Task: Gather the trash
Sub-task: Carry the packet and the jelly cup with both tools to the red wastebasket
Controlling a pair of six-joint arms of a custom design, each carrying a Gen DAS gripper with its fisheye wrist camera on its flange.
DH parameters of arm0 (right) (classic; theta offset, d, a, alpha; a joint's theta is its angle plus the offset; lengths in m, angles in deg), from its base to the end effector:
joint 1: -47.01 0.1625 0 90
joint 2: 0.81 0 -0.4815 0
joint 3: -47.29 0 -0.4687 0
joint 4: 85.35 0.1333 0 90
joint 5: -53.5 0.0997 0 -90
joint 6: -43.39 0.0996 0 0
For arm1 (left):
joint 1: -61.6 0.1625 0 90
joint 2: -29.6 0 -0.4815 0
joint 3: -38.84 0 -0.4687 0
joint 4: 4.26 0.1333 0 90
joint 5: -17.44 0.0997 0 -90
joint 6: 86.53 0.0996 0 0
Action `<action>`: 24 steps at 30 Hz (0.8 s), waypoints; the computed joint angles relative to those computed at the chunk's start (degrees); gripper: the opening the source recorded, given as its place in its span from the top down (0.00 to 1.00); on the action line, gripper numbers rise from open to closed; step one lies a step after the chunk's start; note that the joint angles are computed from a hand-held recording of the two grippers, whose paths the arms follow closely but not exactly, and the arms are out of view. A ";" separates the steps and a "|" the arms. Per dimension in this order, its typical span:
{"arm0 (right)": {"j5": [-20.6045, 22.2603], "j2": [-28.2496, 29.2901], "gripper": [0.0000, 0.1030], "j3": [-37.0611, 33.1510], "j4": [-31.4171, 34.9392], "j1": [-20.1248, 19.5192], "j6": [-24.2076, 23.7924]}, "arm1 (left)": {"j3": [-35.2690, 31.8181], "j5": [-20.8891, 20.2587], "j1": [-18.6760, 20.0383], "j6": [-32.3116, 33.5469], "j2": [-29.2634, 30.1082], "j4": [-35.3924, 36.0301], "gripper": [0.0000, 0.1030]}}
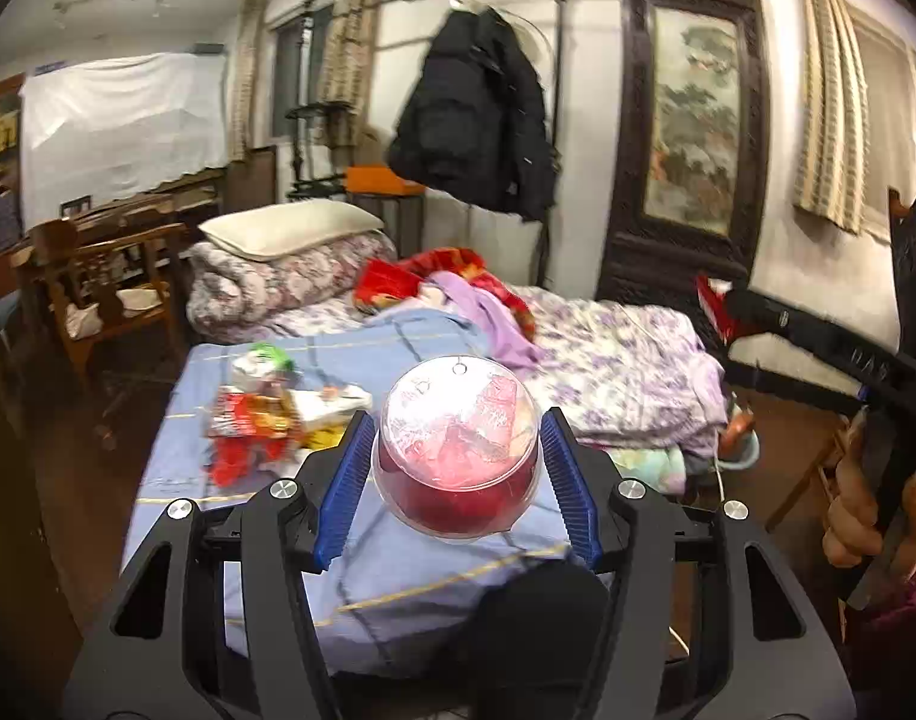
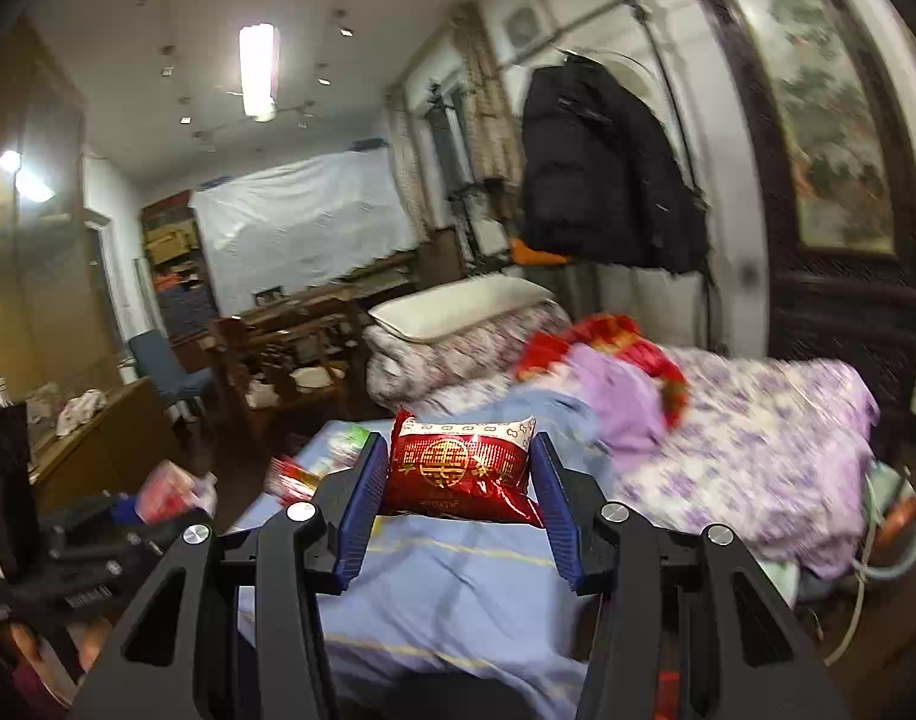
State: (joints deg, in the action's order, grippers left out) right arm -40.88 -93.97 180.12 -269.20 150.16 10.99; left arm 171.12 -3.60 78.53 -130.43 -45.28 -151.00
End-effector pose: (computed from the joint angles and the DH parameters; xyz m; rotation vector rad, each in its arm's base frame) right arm 0.2300 -0.4321 0.3668 0.9652 -2.4311 1.3021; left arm -0.3908 -0.3555 0.1956 0.5594 2.1155 -1.2745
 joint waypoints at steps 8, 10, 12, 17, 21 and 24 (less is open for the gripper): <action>1.07 -0.72 0.53 0.71 5.46 -16.69 3.83 | -6.83 -9.88 6.05 13.10 13.27 -12.22 0.45; -0.04 0.69 0.53 0.56 5.51 -19.99 4.52 | -8.95 -12.26 7.57 15.86 16.69 -13.85 0.45; -1.86 2.93 0.51 0.07 4.76 -22.79 4.79 | -10.75 -14.35 8.95 17.76 19.32 -14.68 0.45; -5.55 6.72 0.38 -1.30 8.81 -27.10 7.21 | -14.26 -19.22 11.53 20.49 23.69 -14.99 0.45; -0.80 3.63 0.37 0.44 5.96 -29.80 7.87 | -17.93 -23.03 13.53 23.14 27.58 -14.99 0.45; 1.94 0.68 0.32 1.48 2.77 -30.75 8.07 | -20.57 -25.34 14.61 24.48 30.19 -14.28 0.45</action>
